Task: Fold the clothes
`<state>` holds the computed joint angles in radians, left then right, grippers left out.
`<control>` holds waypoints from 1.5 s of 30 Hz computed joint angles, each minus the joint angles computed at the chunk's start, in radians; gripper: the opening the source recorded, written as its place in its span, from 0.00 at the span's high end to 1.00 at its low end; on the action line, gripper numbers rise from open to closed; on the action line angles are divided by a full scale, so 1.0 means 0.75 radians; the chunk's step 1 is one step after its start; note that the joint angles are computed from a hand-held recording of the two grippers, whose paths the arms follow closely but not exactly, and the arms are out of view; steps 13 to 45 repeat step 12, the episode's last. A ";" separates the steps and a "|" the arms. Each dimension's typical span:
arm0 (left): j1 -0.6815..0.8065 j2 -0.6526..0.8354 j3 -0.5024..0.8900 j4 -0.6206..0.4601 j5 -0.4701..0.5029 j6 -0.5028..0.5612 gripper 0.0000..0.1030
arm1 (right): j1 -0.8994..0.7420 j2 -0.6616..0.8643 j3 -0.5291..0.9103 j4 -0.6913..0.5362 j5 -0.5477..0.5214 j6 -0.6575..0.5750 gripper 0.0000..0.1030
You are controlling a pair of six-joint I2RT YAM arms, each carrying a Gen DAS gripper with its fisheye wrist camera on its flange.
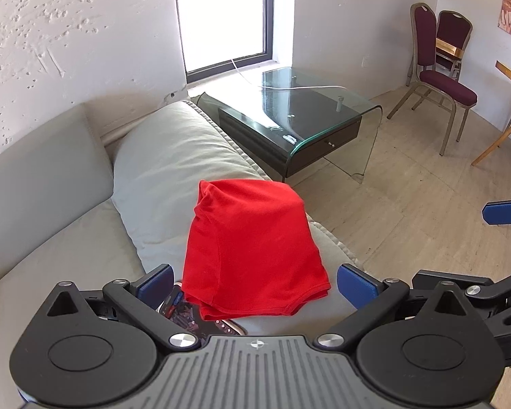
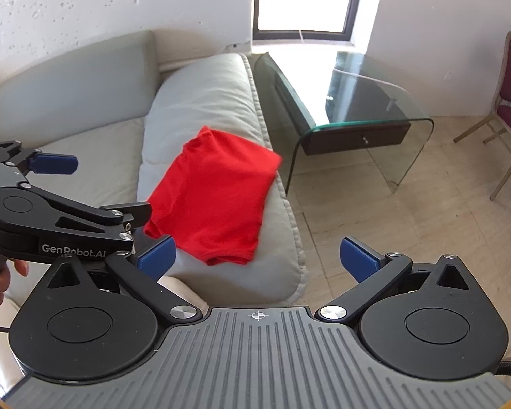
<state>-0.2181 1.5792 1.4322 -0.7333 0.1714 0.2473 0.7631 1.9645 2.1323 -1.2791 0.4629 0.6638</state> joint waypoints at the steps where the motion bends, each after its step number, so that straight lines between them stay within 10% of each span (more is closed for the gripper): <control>1: 0.000 0.003 0.003 -0.001 -0.001 -0.001 0.01 | 0.000 0.000 -0.001 0.000 0.000 0.000 0.01; 45: -0.003 -0.002 -0.013 0.028 -0.001 -0.009 0.02 | 0.001 -0.009 -0.024 0.018 -0.001 0.005 0.01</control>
